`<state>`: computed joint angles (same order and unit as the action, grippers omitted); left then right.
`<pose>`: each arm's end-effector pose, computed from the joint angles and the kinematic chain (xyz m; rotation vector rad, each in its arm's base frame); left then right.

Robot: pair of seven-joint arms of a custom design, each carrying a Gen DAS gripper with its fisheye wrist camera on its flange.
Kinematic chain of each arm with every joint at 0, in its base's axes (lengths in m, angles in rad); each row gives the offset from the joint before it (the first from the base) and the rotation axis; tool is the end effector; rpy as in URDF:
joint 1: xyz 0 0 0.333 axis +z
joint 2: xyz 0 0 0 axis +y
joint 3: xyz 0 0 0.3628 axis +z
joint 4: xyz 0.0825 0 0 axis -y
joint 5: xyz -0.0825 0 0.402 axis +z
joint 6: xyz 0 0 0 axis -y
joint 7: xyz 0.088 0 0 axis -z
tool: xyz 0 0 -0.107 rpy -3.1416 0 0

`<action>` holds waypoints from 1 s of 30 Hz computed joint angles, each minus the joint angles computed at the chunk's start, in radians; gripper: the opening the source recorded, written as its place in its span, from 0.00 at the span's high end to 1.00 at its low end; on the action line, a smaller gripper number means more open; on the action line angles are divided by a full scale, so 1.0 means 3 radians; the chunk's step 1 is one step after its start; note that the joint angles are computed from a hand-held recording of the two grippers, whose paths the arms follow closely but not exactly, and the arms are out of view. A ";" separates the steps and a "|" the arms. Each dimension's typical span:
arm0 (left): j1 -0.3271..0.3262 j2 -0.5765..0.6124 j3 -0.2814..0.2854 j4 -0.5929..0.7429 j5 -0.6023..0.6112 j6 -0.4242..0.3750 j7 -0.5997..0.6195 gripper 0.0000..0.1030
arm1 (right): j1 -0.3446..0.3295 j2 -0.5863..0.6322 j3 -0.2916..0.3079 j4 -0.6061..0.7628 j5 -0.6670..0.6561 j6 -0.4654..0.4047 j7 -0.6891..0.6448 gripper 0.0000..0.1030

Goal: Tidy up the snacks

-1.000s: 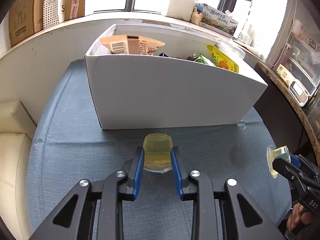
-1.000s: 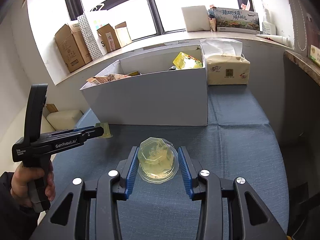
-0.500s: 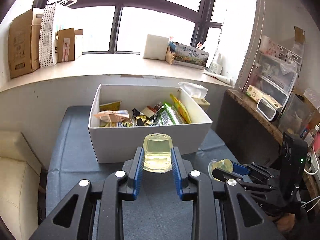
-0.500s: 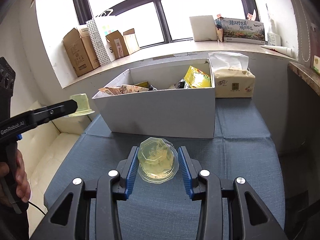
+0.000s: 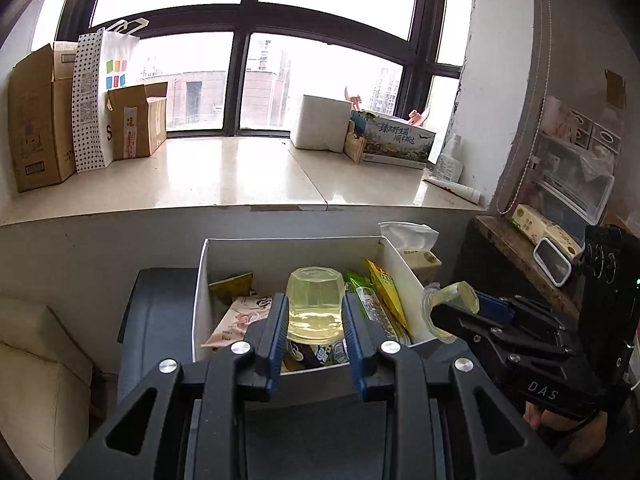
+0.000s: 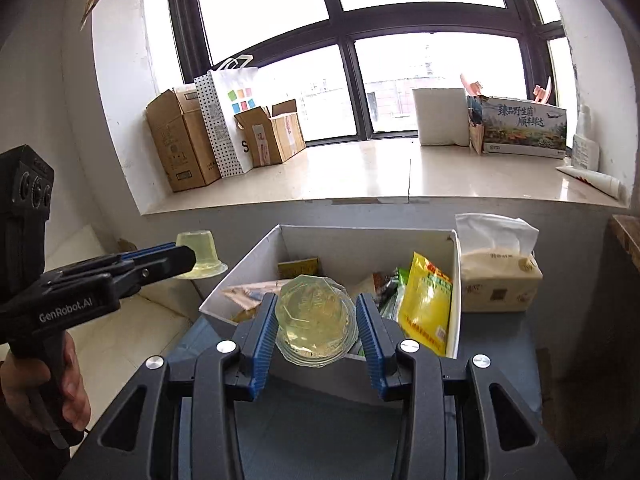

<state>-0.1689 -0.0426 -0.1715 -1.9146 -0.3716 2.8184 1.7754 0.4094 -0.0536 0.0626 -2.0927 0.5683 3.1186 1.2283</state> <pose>0.5829 -0.1898 0.6639 -1.5137 1.9596 -1.1820 0.5449 0.2275 0.6071 -1.6631 1.2842 -0.5258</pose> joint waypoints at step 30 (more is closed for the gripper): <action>0.0009 -0.0078 0.0048 -0.0186 0.1257 0.0562 -0.0984 0.00 | -0.0562 -0.0024 0.0005 0.0076 -0.3650 -0.0121 0.3213 0.00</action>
